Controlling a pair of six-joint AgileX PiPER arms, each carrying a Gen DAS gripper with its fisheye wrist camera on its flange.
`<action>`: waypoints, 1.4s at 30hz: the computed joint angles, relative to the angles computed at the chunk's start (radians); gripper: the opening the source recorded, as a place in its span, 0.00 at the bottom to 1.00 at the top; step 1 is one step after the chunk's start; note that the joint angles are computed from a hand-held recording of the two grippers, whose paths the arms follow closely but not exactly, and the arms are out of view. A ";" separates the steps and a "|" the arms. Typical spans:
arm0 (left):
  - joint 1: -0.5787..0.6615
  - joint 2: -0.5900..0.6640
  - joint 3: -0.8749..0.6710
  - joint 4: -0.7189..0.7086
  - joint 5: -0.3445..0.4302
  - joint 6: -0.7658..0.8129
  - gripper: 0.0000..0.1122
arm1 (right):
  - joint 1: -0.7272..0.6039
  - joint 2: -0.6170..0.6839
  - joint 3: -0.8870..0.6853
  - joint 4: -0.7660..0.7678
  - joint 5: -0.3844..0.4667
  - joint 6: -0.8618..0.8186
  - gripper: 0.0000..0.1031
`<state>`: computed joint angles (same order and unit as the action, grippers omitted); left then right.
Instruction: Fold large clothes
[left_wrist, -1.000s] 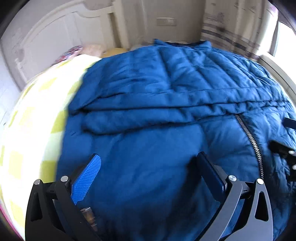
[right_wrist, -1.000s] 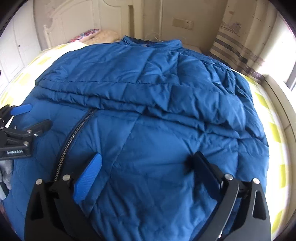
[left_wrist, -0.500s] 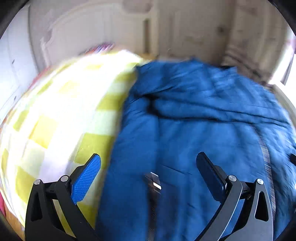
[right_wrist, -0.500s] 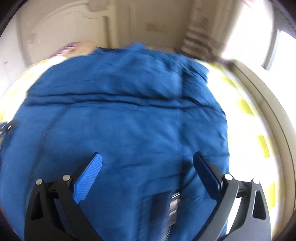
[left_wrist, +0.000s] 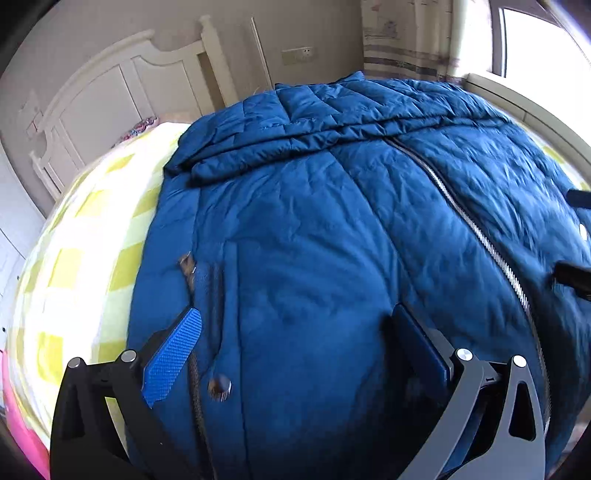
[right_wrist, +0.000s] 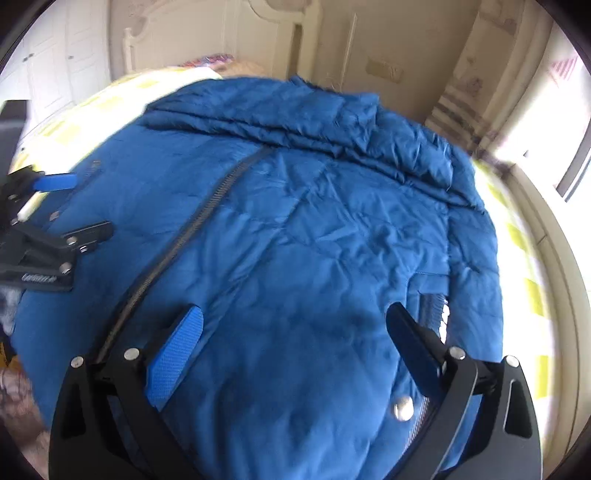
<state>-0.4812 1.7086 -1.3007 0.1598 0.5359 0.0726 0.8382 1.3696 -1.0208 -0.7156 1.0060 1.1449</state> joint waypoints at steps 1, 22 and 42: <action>0.013 -0.029 0.052 -0.019 -0.038 0.023 0.88 | 0.031 -0.011 0.030 -0.001 0.007 0.026 0.96; 0.093 -0.074 0.120 -0.317 -0.048 0.269 0.88 | 0.040 -0.044 0.162 -0.091 -0.100 0.237 0.98; 0.281 -0.298 0.429 -0.908 -0.037 0.958 0.88 | 0.274 -0.112 0.250 -0.150 0.022 0.449 0.98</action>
